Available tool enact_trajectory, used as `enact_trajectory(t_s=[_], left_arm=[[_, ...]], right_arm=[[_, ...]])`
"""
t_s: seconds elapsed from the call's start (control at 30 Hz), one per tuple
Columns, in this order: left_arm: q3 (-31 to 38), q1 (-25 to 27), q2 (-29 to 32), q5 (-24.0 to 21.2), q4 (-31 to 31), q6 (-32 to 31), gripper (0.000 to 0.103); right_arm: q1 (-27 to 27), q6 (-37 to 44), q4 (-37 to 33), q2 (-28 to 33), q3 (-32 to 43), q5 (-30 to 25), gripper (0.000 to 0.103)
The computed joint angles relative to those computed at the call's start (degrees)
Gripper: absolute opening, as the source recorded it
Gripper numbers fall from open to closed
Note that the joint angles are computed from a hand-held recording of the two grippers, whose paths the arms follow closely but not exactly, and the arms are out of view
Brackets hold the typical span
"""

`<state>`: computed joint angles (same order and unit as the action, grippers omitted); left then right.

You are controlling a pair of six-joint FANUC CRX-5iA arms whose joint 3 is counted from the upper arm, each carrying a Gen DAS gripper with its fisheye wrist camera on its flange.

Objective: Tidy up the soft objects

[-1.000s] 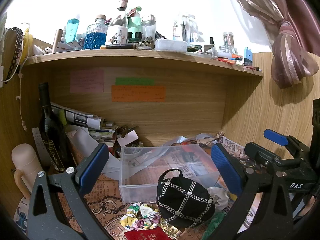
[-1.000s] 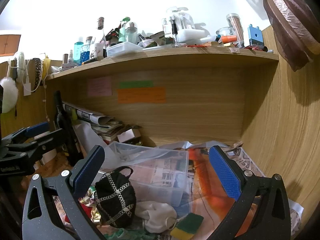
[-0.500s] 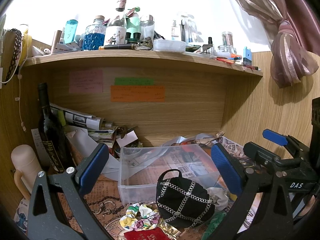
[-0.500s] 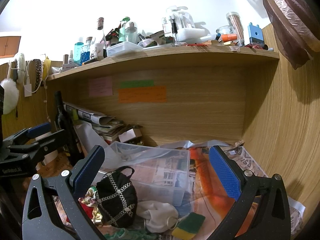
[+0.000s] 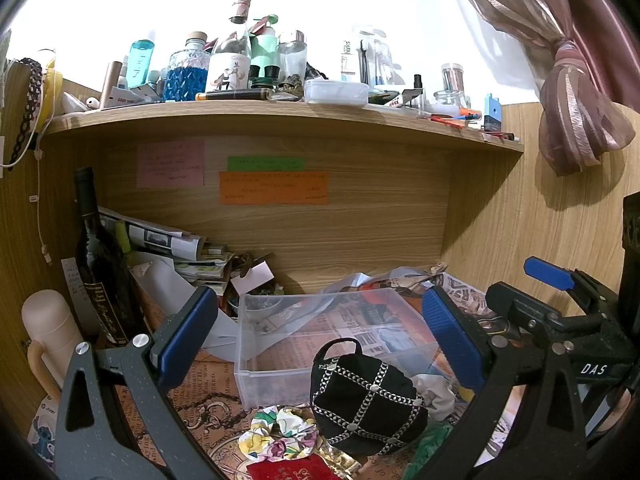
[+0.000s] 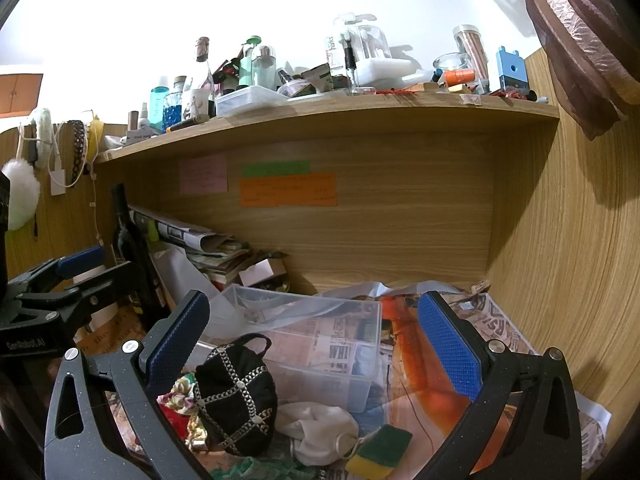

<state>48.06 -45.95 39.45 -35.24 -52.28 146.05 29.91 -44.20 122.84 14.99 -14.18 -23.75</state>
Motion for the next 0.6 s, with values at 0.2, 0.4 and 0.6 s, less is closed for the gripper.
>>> enact_trajectory(t_s=[0.2, 0.4, 0.6], left_arm=[[0.01, -0.01, 0.02, -0.01, -0.04, 0.15, 0.103], [-0.25, 0.06, -0.11, 0.33, 0.02, 0.08, 0.103], [0.9, -0.05, 0.59, 0.01, 0.73, -0.94, 0.103]], right_arm=[[-0.14, -0.43, 0.59, 0.03, 0.04, 0.22, 0.103], [-0.12, -0.36, 0.47, 0.07, 0.11, 0.13, 0.103], [-0.35, -0.62, 0.73, 0.05, 0.11, 0.37, 0.103]])
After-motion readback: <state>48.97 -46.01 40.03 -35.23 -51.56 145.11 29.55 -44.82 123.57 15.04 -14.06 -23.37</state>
